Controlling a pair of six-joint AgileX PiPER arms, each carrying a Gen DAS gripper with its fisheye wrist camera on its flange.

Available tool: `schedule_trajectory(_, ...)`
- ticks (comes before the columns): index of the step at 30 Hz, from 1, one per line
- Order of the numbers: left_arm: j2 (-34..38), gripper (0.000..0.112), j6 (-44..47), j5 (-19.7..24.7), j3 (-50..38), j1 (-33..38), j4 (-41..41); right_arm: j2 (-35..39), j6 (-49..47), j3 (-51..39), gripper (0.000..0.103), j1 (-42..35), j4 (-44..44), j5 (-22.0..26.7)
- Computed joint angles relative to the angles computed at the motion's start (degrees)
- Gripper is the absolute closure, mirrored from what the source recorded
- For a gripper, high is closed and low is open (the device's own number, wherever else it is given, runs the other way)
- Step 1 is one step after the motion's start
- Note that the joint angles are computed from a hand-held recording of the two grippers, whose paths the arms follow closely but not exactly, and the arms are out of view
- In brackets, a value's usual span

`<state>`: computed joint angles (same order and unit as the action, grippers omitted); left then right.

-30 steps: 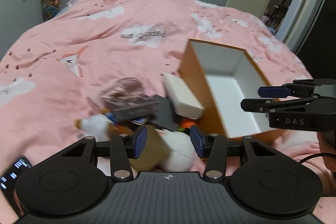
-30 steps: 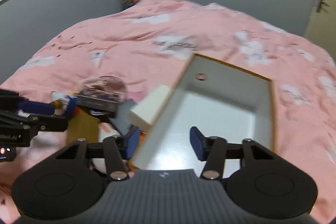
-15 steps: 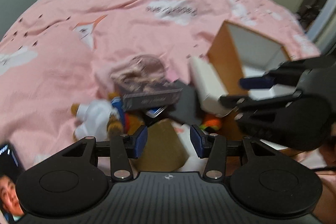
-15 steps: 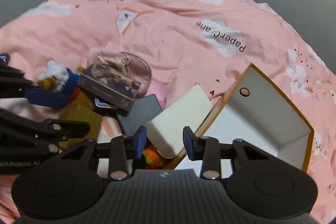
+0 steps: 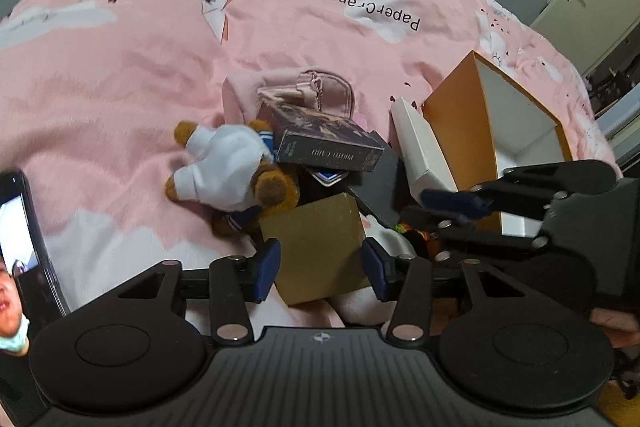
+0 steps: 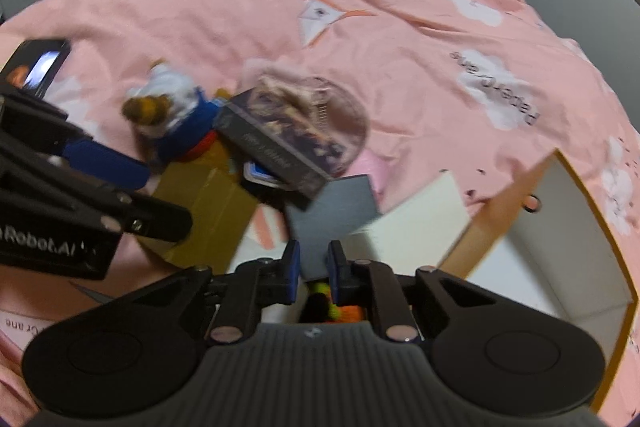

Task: Organize objects
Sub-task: 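Move the right gripper toward the white rectangular box beside the orange box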

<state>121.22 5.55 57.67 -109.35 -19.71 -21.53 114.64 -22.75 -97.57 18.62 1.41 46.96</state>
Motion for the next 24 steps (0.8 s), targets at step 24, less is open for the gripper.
schedule_trajectory(24,1.8,0.050,-4.1,2.3,-3.4,0.5,0.1,2.8,-11.3,-2.1,0.102,-4.4,25.0,8.8)
